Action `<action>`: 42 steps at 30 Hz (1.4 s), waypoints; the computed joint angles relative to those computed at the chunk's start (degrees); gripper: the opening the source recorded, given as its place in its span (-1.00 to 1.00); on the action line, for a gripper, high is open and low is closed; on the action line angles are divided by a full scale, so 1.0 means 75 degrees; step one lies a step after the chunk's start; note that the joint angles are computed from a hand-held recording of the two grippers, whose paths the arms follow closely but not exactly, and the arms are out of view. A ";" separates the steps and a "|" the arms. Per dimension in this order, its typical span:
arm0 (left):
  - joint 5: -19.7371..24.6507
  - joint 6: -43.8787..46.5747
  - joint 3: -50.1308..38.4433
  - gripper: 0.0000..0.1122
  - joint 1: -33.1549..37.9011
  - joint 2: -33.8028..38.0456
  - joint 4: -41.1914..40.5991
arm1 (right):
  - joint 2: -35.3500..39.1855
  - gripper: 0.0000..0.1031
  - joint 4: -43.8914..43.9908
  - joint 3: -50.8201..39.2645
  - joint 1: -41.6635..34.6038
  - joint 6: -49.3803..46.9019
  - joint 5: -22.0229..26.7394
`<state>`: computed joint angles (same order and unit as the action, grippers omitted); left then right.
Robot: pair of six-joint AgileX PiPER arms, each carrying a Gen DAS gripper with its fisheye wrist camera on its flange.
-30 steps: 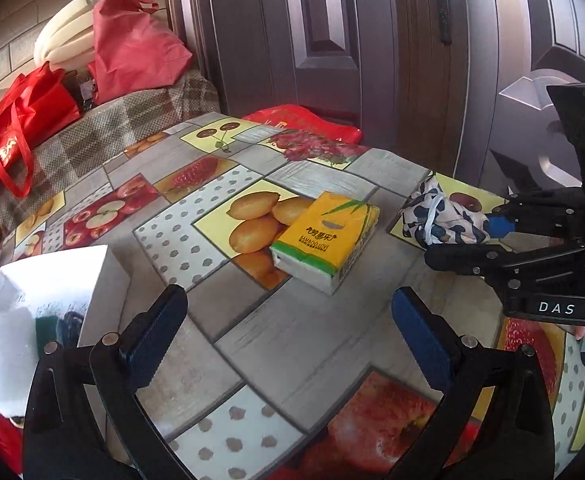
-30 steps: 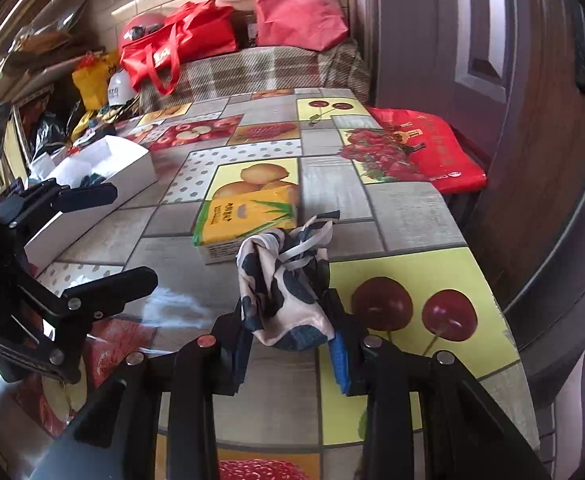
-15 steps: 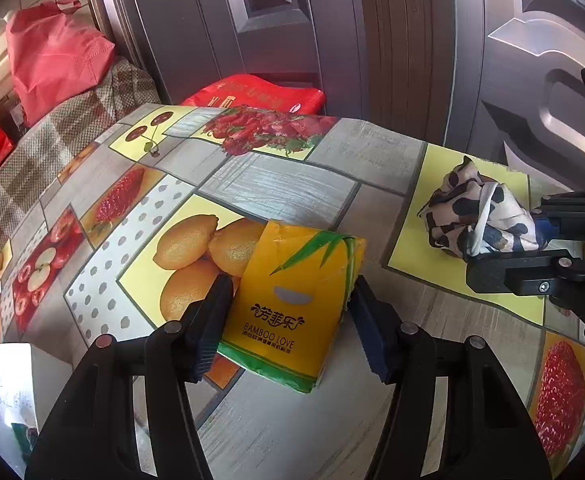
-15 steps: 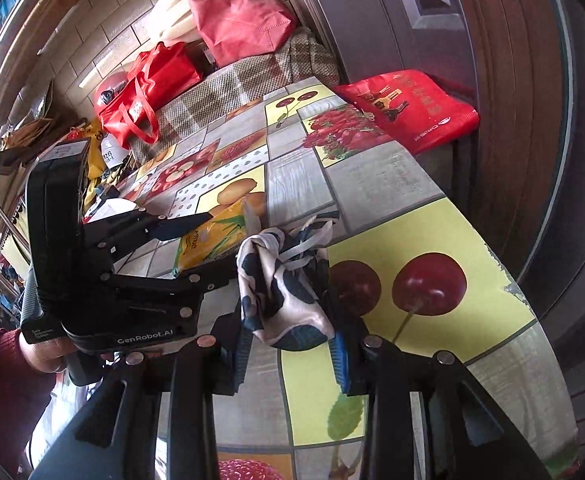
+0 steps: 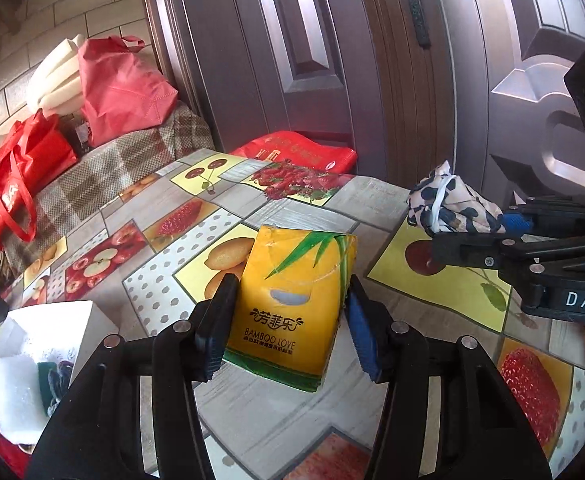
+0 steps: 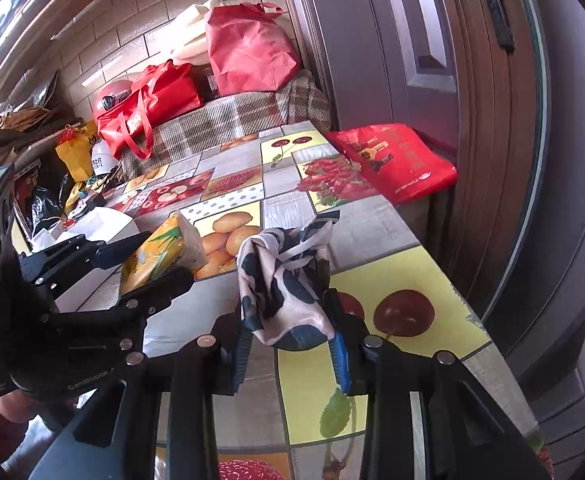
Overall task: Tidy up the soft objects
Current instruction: 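Carry the yellow tissue pack and cow-print cloth over the white tray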
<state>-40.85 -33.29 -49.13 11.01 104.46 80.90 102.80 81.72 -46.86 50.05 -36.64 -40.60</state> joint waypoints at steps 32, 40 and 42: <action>-0.3428 -0.0207 0.0383 -0.06 0.4775 0.0178 0.1299 | 0.1874 -0.32 0.0456 -0.2604 0.2159 -0.0569 -0.2954; -0.3735 -0.0423 -0.0289 -0.06 0.5572 0.0661 0.1534 | 0.2433 -0.32 0.0670 -0.3624 0.2351 -0.1433 -0.2760; -0.3786 -0.0493 -0.0456 -0.06 0.5724 0.0767 0.1575 | 0.2553 -0.32 0.0726 -0.3838 0.2406 -0.1641 -0.2730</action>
